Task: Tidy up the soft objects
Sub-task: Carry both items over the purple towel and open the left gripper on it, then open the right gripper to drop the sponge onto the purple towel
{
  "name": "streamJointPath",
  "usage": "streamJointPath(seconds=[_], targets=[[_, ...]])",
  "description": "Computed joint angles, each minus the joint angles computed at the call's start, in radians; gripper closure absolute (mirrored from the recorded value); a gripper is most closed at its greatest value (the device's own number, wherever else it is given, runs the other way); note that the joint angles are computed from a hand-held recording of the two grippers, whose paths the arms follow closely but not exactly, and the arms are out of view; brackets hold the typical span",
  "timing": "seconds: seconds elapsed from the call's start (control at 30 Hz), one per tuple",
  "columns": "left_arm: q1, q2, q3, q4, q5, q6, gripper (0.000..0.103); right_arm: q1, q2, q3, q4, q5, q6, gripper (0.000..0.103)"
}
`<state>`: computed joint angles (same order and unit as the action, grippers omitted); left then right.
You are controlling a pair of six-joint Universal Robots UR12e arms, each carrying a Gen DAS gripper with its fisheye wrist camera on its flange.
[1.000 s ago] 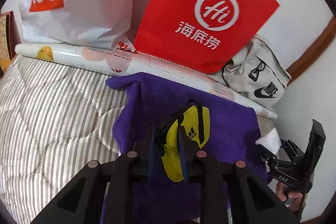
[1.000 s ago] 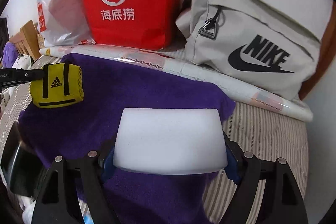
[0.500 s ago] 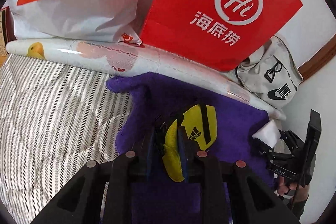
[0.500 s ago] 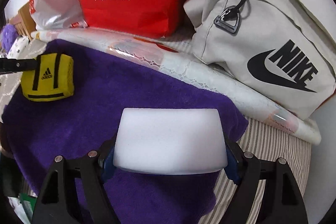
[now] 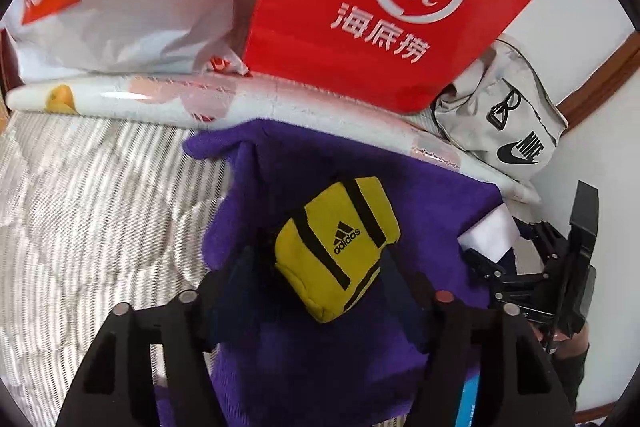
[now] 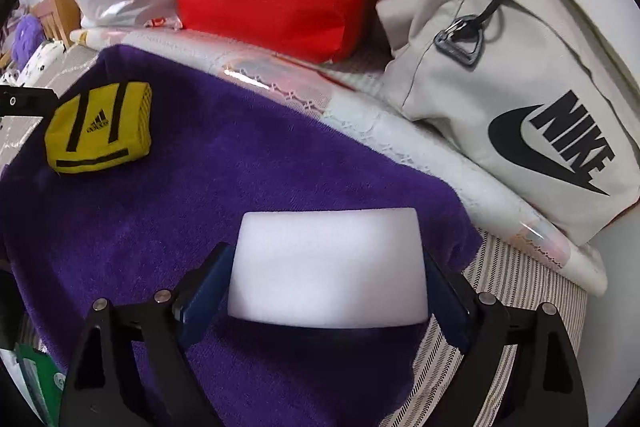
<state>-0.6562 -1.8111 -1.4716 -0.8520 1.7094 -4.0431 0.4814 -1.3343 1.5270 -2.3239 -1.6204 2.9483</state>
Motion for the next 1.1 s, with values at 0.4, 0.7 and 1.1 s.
streamJointPath(seconds=[0.4, 0.7, 1.1], targets=[[-0.041, 0.032, 0.025, -0.111, 0.094, -0.059, 0.03, -0.013, -0.06, 0.046, -0.026, 0.049, 0.069, 0.004], [-0.096, 0.075, -0.01, -0.074, 0.173, -0.123, 0.03, -0.04, -0.136, 0.092, -0.077, 0.08, 0.164, 0.004], [-0.2, 0.126, -0.031, -0.145, 0.317, -0.254, 0.03, 0.002, -0.276, 0.237, -0.217, 0.074, 0.261, 0.004]])
